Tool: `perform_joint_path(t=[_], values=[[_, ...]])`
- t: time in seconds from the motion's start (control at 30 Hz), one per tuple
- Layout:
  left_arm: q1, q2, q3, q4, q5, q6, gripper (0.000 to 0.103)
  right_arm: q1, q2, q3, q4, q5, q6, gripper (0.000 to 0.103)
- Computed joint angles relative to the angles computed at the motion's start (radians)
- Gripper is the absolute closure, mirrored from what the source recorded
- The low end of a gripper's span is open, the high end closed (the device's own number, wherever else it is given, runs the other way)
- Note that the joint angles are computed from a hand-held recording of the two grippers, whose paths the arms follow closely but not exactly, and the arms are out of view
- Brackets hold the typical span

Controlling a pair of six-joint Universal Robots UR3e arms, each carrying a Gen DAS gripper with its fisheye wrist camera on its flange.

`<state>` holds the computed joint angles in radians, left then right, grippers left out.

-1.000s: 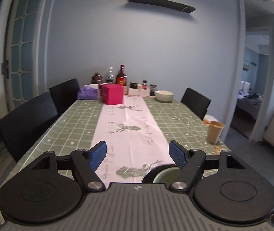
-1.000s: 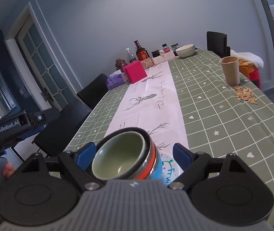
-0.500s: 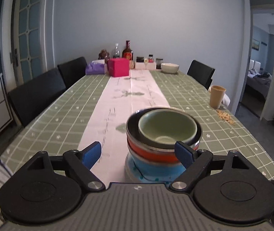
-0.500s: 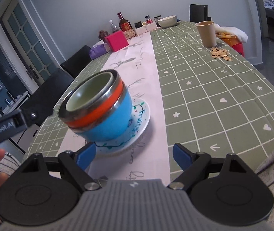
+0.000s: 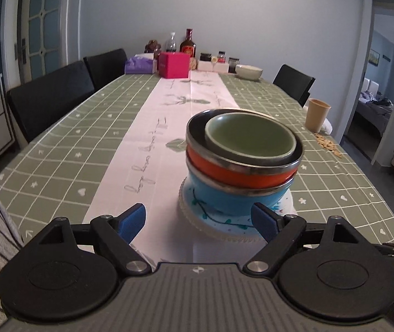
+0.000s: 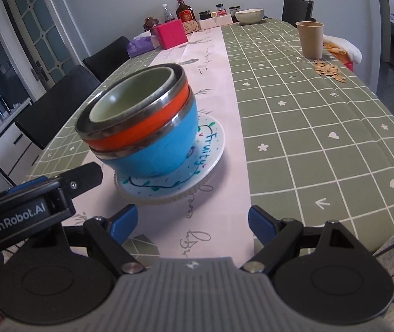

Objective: Organize plates and bowls

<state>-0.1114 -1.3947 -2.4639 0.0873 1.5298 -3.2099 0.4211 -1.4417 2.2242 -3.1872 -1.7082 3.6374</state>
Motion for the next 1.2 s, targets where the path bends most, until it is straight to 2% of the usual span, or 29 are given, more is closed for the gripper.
perform_joint_path(t=[0.63, 1.2], values=[[-0.023, -0.019, 0.051, -0.099, 0.037, -0.009, 0.002, 0.000, 0.006, -0.005, 0.035, 0.009, 0.017, 0.017], [-0.076, -0.057, 0.069, -0.104, 0.095, -0.008, 0.002, -0.022, 0.004, 0.021, 0.038, 0.028, 0.000, 0.017]])
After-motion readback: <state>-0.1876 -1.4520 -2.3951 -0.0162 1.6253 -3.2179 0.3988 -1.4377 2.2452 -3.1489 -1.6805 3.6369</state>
